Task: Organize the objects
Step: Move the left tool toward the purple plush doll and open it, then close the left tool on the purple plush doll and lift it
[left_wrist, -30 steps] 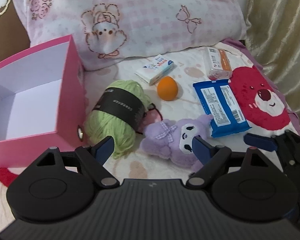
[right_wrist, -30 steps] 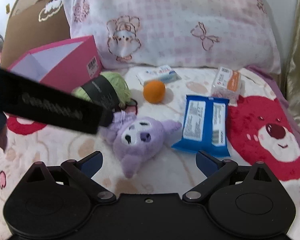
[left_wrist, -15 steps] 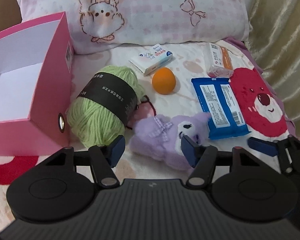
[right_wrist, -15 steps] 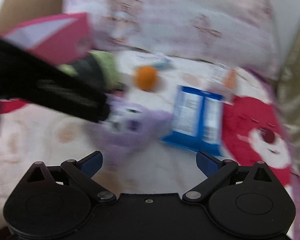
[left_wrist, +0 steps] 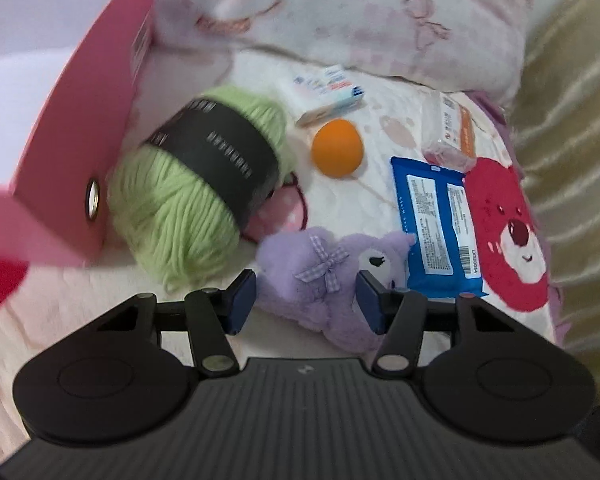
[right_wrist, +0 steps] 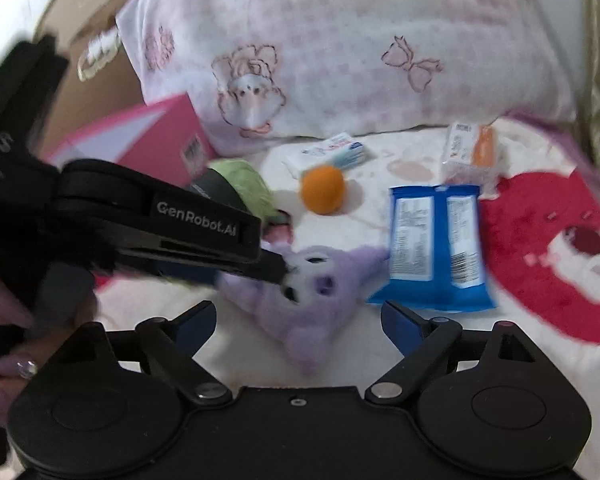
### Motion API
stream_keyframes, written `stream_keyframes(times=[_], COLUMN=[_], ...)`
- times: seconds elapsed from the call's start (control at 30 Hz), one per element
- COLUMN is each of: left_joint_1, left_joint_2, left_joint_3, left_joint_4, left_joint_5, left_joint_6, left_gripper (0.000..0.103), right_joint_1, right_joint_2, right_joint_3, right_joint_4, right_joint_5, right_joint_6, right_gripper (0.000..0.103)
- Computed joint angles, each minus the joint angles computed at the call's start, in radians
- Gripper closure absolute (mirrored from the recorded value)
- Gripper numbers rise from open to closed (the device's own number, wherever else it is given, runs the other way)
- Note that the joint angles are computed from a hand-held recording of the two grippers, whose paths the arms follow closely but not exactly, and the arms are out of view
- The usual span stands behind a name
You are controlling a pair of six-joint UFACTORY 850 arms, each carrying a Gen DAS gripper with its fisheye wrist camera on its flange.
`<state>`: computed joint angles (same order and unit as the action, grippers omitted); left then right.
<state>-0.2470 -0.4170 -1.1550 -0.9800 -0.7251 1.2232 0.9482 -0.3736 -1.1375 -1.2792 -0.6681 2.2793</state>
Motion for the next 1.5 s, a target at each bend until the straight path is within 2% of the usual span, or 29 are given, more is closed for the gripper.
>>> stream_keyframes(times=[0.03, 0.13, 0.2, 0.27, 0.33, 0.43, 0.53, 0.7, 0.77, 0.87, 0.97, 1.03, 1.13, 1.27, 1.5], left_joint_1=[0.001, -0.004, -0.004, -0.003, -0.005, -0.01, -0.032, -0.039, -0.042, -0.044, -0.042, -0.036, -0.031, -0.025, 0.011], left_joint_2=[0.003, 0.012, 0.015, 0.016, 0.016, 0.021, 0.032, 0.061, 0.066, 0.063, 0.031, 0.018, 0.025, 0.047, 0.105], left_joint_3=[0.003, 0.017, 0.022, 0.024, 0.022, 0.029, 0.062, 0.102, 0.103, 0.103, 0.081, 0.075, 0.086, 0.111, 0.144], left_joint_4=[-0.004, -0.007, -0.011, -0.008, 0.006, 0.018, 0.0, -0.097, -0.114, -0.131, -0.105, -0.113, -0.142, -0.163, -0.164], left_joint_5=[0.002, 0.014, 0.01, 0.005, 0.007, 0.037, 0.118, 0.171, 0.178, 0.193, 0.176, 0.142, 0.123, 0.111, 0.054], left_joint_6=[0.014, 0.036, 0.048, 0.06, 0.058, 0.057, 0.054, 0.188, 0.211, 0.22, 0.153, 0.092, 0.109, 0.132, 0.205], left_gripper=[0.052, 0.053, 0.054, 0.055, 0.057, 0.065, 0.066, 0.065, 0.065, 0.059, 0.058, 0.066, 0.069, 0.071, 0.071], right_joint_1=[-0.006, -0.009, -0.014, -0.024, -0.023, -0.025, -0.035, -0.066, -0.074, -0.085, -0.096, -0.102, -0.104, -0.086, -0.032], right_joint_2=[-0.004, -0.038, -0.053, -0.055, -0.075, -0.091, -0.091, -0.021, -0.015, -0.009, -0.019, -0.014, 0.004, 0.006, 0.01], right_joint_3=[-0.006, -0.041, -0.059, -0.067, -0.098, -0.108, -0.098, 0.021, 0.035, 0.05, 0.048, 0.055, 0.075, 0.062, 0.024], right_joint_4=[0.026, 0.11, 0.124, 0.123, 0.166, 0.153, 0.126, -0.036, -0.06, -0.123, -0.13, -0.143, -0.175, -0.103, -0.002], right_joint_5=[0.014, -0.014, -0.02, 0.017, 0.001, -0.011, -0.021, 0.104, 0.129, 0.158, 0.177, 0.188, 0.199, 0.168, 0.101], right_joint_6=[-0.049, -0.195, -0.253, -0.311, -0.407, -0.364, -0.27, 0.006, 0.04, 0.125, 0.106, 0.122, 0.181, 0.086, -0.097], right_gripper=[0.011, 0.012, 0.017, 0.021, 0.022, 0.022, 0.029, 0.042, 0.044, 0.044, 0.046, 0.048, 0.052, 0.056, 0.057])
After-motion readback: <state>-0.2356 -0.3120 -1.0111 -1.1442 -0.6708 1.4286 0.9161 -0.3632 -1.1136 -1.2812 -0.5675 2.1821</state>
